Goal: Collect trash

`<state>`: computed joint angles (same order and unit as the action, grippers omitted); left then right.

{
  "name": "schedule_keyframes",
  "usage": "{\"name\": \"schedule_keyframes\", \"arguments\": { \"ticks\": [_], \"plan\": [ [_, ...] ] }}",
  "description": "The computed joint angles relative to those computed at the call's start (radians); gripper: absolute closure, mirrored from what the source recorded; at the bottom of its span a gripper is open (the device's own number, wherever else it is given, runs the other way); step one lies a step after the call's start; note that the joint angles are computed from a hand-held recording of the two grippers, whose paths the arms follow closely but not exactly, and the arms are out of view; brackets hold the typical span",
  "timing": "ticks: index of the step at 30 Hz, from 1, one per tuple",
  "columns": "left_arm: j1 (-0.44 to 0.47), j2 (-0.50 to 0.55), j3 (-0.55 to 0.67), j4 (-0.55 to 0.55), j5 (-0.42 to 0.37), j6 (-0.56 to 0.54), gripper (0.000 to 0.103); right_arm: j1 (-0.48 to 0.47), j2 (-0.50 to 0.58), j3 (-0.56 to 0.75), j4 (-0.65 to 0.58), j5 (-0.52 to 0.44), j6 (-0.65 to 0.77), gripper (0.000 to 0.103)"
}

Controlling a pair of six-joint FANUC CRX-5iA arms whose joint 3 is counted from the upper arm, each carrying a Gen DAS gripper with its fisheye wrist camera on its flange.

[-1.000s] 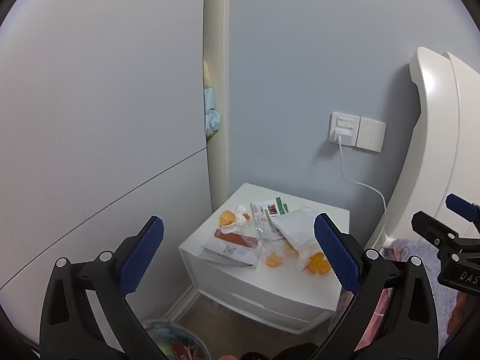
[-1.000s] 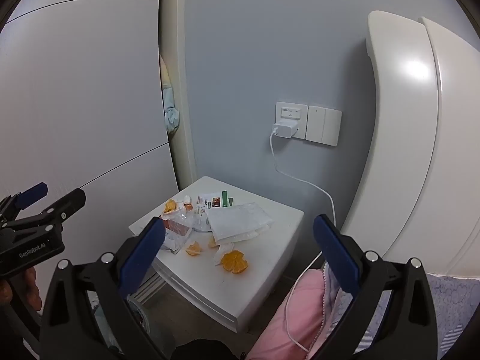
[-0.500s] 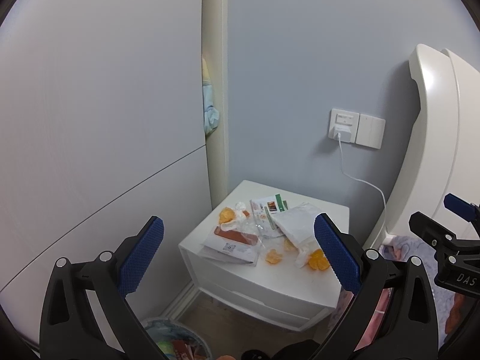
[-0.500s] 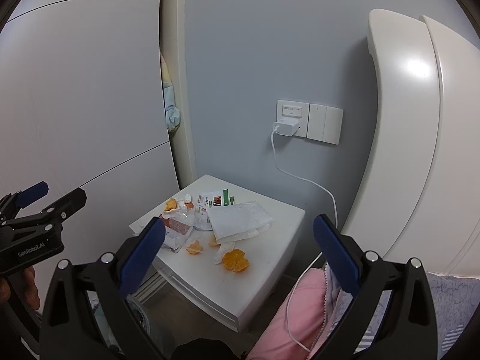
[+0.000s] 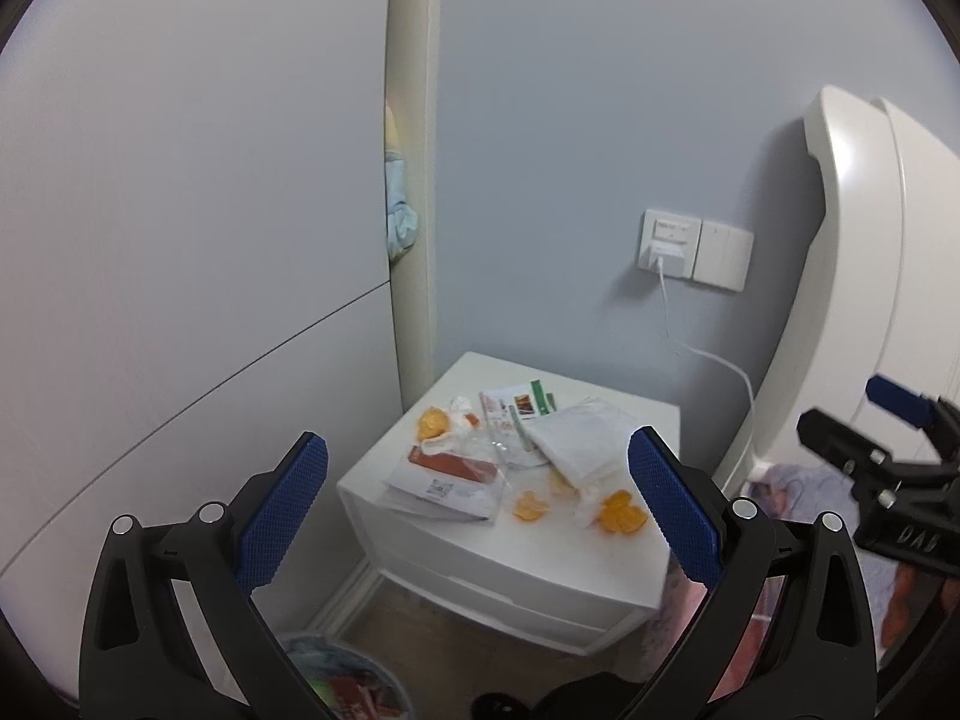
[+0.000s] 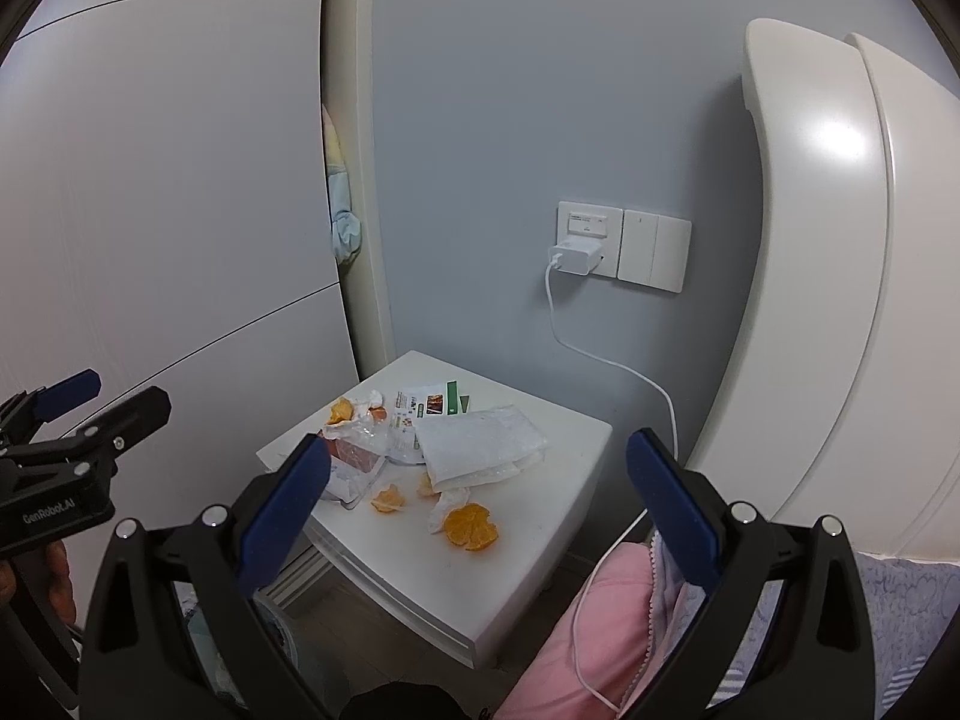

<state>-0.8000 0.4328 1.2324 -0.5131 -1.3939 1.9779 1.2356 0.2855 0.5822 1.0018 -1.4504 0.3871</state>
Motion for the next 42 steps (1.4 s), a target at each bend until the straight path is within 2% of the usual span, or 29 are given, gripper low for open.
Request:
{"name": "schedule_keyframes", "arguments": {
  "ticks": [4, 9, 13, 15, 20, 25, 32, 42],
  "plan": [
    [0.033, -0.019, -0.052, 0.057, 0.036, -0.006, 0.005, -0.014, -0.024, -0.028, -0.035, 0.038, 0.011, 0.007],
    [0.040, -0.062, -0.145, 0.023, 0.078, -0.035, 0.005, -0.028, -0.049, -0.073, -0.065, 0.079, 0.044, 0.007],
    [0.107, -0.094, -0.237, 0.176, 0.143, -0.074, 0.006, -0.040, -0.055, -0.092, -0.092, 0.093, 0.039, 0.007],
    [0.114, -0.096, -0.249, 0.187, 0.143, -0.065, 0.006, -0.045, -0.056, -0.099, -0.101, 0.101, 0.044, 0.007],
    [0.125, -0.089, -0.262, 0.194, 0.132, -0.041, 0.005, -0.051, -0.070, -0.129, -0.121, 0.149, 0.049, 0.007],
    [0.138, -0.091, -0.298, 0.218, 0.176, -0.056, 0.006, -0.066, -0.107, -0.188, -0.118, 0.232, 0.018, 0.007],
    [0.167, -0.044, -0.271, 0.272, 0.161, -0.073, 0.006, -0.096, -0.142, -0.266, -0.157, 0.334, 0.099, 0.007],
    [0.211, 0.044, -0.223, 0.367, 0.170, -0.133, 0.006, -0.148, -0.132, -0.298, -0.309, 0.479, 0.249, 0.007]
  ]
}}
